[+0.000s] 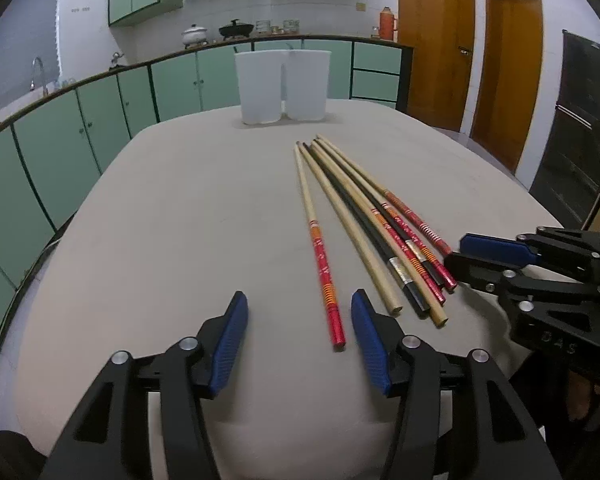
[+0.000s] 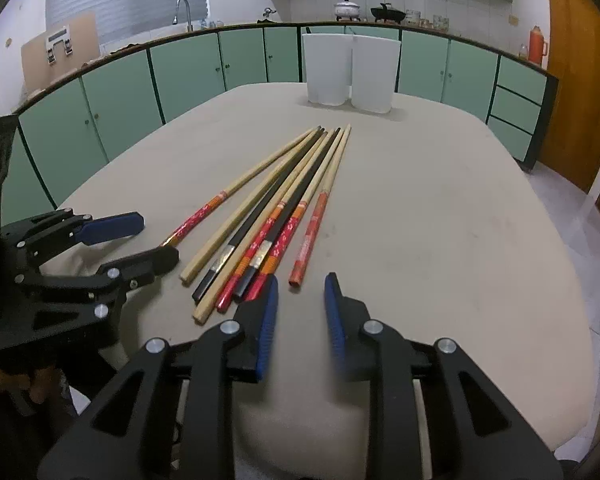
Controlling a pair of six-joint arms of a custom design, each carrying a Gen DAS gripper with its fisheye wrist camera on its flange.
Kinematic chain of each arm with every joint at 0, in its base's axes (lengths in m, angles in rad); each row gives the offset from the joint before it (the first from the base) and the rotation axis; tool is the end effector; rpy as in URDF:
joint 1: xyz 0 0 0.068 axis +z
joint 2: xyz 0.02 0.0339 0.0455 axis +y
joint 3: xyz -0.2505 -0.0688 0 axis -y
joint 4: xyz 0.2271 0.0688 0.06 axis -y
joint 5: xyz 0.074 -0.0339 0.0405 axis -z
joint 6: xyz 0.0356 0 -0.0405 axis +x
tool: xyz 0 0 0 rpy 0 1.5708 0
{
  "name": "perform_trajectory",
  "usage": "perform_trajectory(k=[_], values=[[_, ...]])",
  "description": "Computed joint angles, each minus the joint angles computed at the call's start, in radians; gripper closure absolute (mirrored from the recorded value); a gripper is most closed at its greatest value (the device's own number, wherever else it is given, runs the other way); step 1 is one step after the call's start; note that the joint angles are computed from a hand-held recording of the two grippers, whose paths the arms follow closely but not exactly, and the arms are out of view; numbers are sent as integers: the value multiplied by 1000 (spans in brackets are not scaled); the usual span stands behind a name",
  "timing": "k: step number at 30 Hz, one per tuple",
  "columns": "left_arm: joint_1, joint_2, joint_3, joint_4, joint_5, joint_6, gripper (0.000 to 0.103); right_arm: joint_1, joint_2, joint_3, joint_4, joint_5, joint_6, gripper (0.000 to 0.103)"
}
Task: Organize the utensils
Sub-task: 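Grasp one red-ended chopstick with the left tool while the right tool grasps another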
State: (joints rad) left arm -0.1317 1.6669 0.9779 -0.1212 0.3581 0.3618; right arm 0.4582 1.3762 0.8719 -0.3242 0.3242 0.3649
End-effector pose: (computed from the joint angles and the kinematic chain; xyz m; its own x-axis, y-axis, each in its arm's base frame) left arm 0.3270 -0.0559 0.1870 -0.5433 0.4064 -0.7346 0.5932 0.8050 0.0065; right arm 0.2492 0.1102 0.2227 -0.6981 0.0329 -0.7152 0.0246 0.9995 0.0219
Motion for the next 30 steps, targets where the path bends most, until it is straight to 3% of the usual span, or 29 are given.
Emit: perform_trajectory(k=[1, 3, 5, 13, 17, 19, 21, 23, 25, 27, 30], values=[[0, 1, 0, -2, 12, 4, 59, -3, 5, 1, 4, 5, 5, 83], [-5, -2, -6, 6, 29, 9, 87, -12, 15, -2, 17, 31, 18, 98], [-9, -5, -14, 17, 34, 0, 96, -26, 9, -9, 22, 47, 37, 98], [18, 8, -6, 76, -115, -146, 97, -3, -28, -43, 13, 127, 109, 98], [14, 24, 7, 64, -128, -151, 97, 9, -16, -46, 19, 135, 127, 97], [10, 22, 4, 63, -121, -149, 87, 14, -13, -46, 28, 140, 120, 94], [2, 13, -8, 66, -119, -140, 68, 15, -11, -48, 34, 140, 122, 93], [2, 4, -21, 71, -118, -135, 64, 11, -12, -52, 41, 133, 122, 93], [6, 12, -13, 67, -103, -135, 66, 5, -9, -51, 46, 123, 113, 94], [15, 30, 18, 38, -80, -129, 95, -11, -7, -36, 30, 96, 109, 97], [32, 45, 82, -45, -62, -148, 97, -23, -34, 8, -44, 79, 123, 98]])
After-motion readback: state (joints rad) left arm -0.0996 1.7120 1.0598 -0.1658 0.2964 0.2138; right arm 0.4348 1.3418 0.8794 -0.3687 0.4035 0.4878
